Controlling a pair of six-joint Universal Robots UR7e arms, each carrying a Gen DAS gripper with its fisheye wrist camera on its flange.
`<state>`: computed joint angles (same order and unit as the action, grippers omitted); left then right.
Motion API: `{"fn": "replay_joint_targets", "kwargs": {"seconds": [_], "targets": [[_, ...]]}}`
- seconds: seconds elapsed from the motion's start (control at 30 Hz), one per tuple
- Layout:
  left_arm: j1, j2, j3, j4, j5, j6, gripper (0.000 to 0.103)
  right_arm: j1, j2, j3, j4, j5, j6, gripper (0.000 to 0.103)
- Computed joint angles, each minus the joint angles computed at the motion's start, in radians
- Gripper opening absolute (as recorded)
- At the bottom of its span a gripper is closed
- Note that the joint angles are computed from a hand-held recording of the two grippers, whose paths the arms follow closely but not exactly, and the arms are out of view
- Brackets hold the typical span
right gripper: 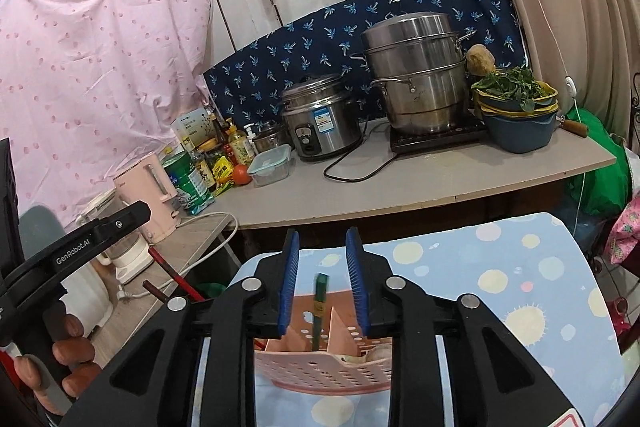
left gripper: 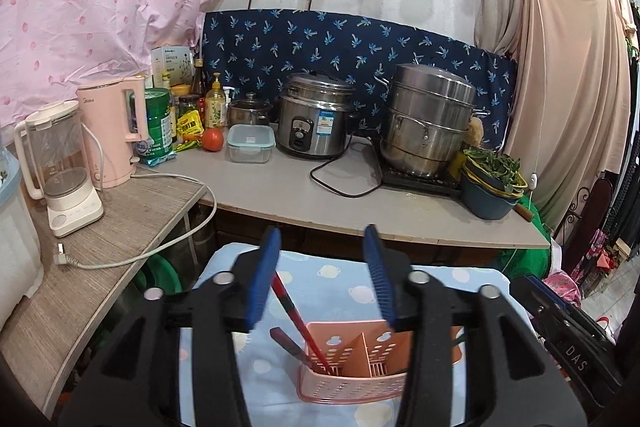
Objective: Organize utensils
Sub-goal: 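Lift both chopsticks, carry them to the pink basket and release them inside, then move both open tools back over the remaining utensils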
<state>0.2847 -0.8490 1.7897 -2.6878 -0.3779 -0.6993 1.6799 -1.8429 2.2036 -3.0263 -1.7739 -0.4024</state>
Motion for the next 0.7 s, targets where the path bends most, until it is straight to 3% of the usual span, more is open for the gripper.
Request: {"fn": "replay_joint_targets", "kwargs": {"seconds": [0.33, 0.7], "targets": [[-0.039, -0.062, 0.048, 0.202, 0.003, -0.155, 0.047, 0.015, -0.074, 0.030, 0.067, -0.027, -0.017, 0.030], [-0.112, -0.162, 0.136, 0.596, -0.053, -0.501, 0.047, 0.004, -0.249, 0.145, 0.216, -0.061, -0.010, 0.033]]}}
